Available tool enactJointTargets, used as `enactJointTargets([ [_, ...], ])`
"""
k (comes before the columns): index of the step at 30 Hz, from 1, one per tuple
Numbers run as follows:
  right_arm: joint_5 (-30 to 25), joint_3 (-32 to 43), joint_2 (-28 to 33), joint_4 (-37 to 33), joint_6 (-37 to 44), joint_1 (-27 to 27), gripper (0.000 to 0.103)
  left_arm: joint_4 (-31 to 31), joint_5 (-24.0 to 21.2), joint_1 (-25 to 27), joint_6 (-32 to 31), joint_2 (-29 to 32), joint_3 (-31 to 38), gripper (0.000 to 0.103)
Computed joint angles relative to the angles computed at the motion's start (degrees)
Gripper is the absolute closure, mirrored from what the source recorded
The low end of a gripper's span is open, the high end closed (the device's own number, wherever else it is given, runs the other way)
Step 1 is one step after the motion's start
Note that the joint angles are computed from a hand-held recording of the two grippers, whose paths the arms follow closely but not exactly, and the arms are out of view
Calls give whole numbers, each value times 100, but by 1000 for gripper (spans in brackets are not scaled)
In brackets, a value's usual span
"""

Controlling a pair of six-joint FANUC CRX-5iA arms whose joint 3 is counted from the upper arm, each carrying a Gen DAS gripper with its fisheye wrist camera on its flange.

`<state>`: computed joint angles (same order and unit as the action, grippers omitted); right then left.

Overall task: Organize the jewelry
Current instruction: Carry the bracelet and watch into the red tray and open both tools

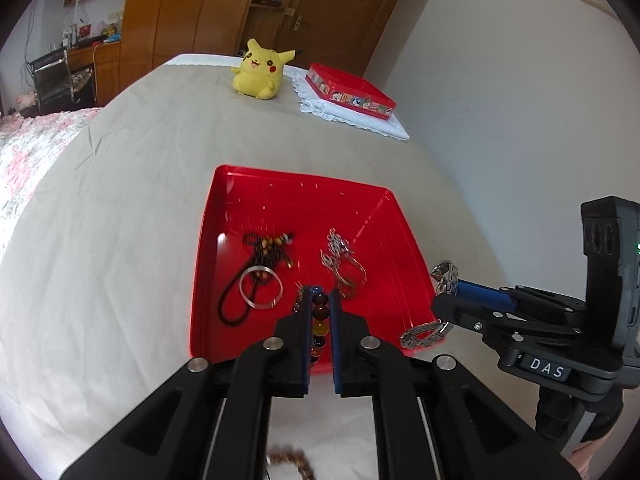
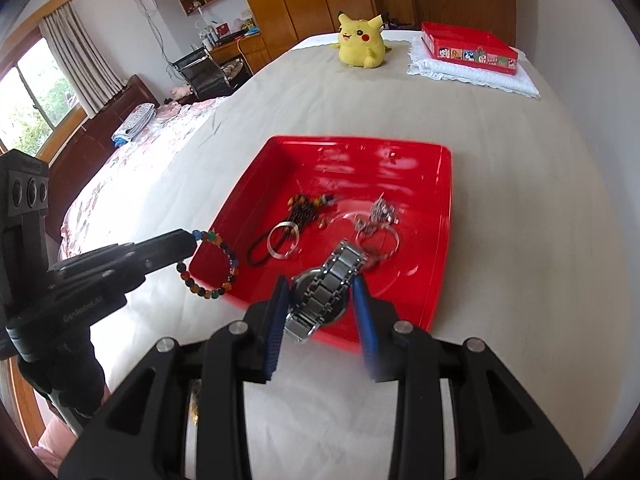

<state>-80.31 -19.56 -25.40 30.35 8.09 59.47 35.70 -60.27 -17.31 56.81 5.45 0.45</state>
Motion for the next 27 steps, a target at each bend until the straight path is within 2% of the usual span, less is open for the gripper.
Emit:
enactJointTargets([
  [6, 463, -25, 200, -287, 568, -831, 72, -261, 142, -226, 295, 588, 560, 96],
  [11, 813, -99, 405, -677, 953, -1397, 72, -523, 48, -377, 593, 1173, 1099, 96],
  [16, 969, -135, 556, -830, 1166, -1610, 72, -605, -57, -472, 670, 1548, 1403, 96],
  [24, 1078, 6, 900, -1116, 1596, -1809, 72, -739, -169, -534, 742, 1766, 1592, 95],
  [25, 1069, 39, 944, -1181, 1676, -1832, 70, -755, -175, -530, 754, 1750, 1575, 86],
  [26, 1121, 23, 940, -1201, 1642, -1846, 68, -753, -195, -527, 763, 1761, 1592, 72],
  [27, 1131, 21, 937, -1193, 1632, -1849, 64, -745, -190, -520, 751, 1748, 1578, 68],
])
